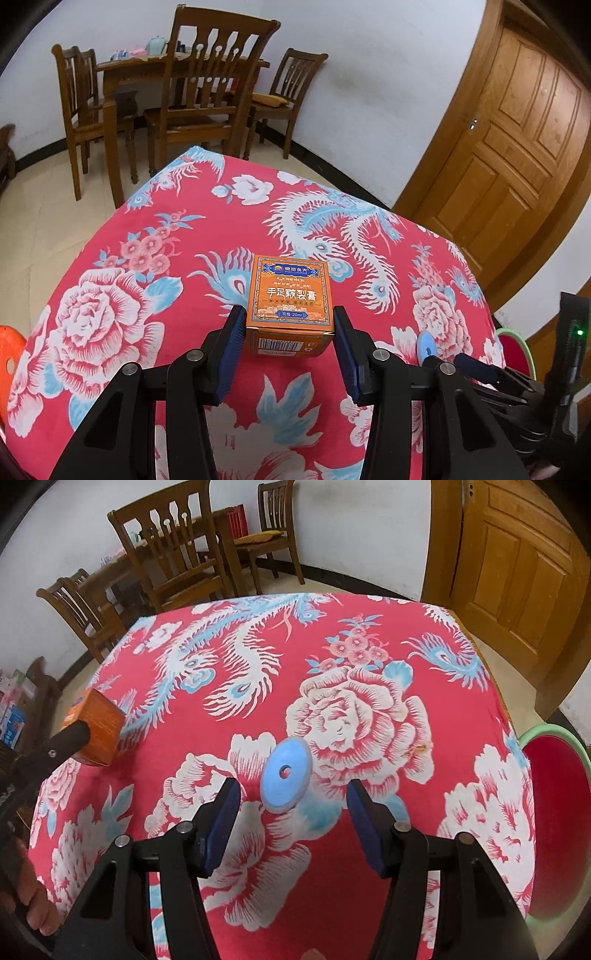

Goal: Collect trash
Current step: 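Grasp the blue plastic disc with the right tool while the left tool holds the box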

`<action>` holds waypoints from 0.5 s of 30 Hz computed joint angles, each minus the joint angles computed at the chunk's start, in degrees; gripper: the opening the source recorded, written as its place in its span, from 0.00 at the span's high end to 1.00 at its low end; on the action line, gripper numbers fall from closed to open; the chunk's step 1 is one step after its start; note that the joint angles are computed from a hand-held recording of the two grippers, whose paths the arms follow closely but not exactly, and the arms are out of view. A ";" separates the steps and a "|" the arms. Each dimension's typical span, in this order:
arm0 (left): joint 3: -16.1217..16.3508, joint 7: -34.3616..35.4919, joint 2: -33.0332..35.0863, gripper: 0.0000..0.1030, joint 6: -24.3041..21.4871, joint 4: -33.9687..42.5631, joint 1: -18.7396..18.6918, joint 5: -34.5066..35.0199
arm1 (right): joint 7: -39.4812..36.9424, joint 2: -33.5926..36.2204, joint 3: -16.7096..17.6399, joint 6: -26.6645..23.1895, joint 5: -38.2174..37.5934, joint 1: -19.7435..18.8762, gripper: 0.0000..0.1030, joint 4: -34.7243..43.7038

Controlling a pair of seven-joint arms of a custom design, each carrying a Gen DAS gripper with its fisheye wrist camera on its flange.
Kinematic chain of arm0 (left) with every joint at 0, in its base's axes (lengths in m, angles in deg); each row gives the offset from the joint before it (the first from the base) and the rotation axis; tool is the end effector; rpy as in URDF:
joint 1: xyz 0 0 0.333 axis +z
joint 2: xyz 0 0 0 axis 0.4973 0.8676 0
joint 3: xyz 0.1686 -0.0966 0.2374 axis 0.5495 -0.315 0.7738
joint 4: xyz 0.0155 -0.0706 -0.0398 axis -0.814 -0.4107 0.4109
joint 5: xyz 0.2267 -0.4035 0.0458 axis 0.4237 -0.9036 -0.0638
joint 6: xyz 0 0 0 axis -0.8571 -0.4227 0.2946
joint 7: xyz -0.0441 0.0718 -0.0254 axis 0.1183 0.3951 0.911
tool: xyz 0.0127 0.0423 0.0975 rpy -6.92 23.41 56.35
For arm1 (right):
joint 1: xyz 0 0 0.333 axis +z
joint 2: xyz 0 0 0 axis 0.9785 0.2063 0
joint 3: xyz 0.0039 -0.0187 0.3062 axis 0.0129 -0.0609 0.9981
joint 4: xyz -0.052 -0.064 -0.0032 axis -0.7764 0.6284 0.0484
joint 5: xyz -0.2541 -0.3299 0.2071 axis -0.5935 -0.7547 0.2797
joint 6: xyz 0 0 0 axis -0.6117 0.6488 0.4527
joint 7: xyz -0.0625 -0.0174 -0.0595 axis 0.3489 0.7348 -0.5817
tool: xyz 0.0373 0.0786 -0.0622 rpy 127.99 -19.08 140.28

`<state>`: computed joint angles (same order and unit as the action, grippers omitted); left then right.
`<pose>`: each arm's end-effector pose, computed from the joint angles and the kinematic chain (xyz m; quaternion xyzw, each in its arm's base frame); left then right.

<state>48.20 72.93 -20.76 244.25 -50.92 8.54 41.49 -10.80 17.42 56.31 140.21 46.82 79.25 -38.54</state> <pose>0.6583 -0.2242 0.3193 -0.7353 0.5534 -0.3390 0.1954 0.7129 0.0586 0.3045 -0.7204 0.6296 -0.1383 0.2559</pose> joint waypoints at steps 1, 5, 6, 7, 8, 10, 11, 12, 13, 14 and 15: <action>0.00 0.03 0.05 0.54 0.27 -0.02 0.08 -0.08 | 0.86 0.28 -0.42 -0.29 -0.57 0.44 0.44 0.30; 0.85 -0.20 0.01 0.54 1.56 -0.42 -0.35 -0.31 | 3.68 1.06 -1.62 -0.24 -2.95 1.79 0.45 0.88; 1.30 -0.45 -0.03 0.54 1.76 -0.47 -0.73 -0.21 | 4.06 1.13 -1.62 -0.10 -3.31 1.82 0.45 0.94; 1.52 -0.47 -0.06 0.54 1.90 -0.53 -0.90 -0.30 | 4.43 1.33 -1.60 -0.13 -3.65 1.84 0.45 1.18; 1.76 -0.52 -0.06 0.54 2.13 -0.59 -1.07 -0.37 | 4.74 1.46 -1.62 0.01 -4.00 1.87 0.46 1.29; 2.14 -0.43 0.01 0.54 2.39 -0.65 -1.35 -0.71 | 5.93 1.68 -2.10 0.23 -5.33 2.35 0.49 1.49; 2.29 -0.33 0.04 0.54 2.56 -0.71 -1.46 -0.93 | 7.02 1.74 -2.73 0.63 -6.48 2.94 0.50 1.42; 2.43 -0.19 0.03 0.54 2.70 -0.81 -1.58 -1.19 | 7.64 1.77 -2.94 1.00 -7.21 3.13 0.52 1.31; 2.27 0.30 0.07 0.54 2.79 -0.86 -1.43 -1.76 | 8.03 1.82 -2.99 1.20 -7.77 3.15 0.54 1.31; 2.09 0.88 0.13 0.54 2.89 -0.89 -1.30 -2.38 | 8.38 1.84 -3.08 1.44 -8.35 3.20 0.55 1.24; 2.36 1.11 0.14 0.54 2.94 -0.93 -1.58 -2.69 | 8.92 1.88 -3.25 1.59 -8.95 3.32 0.59 1.24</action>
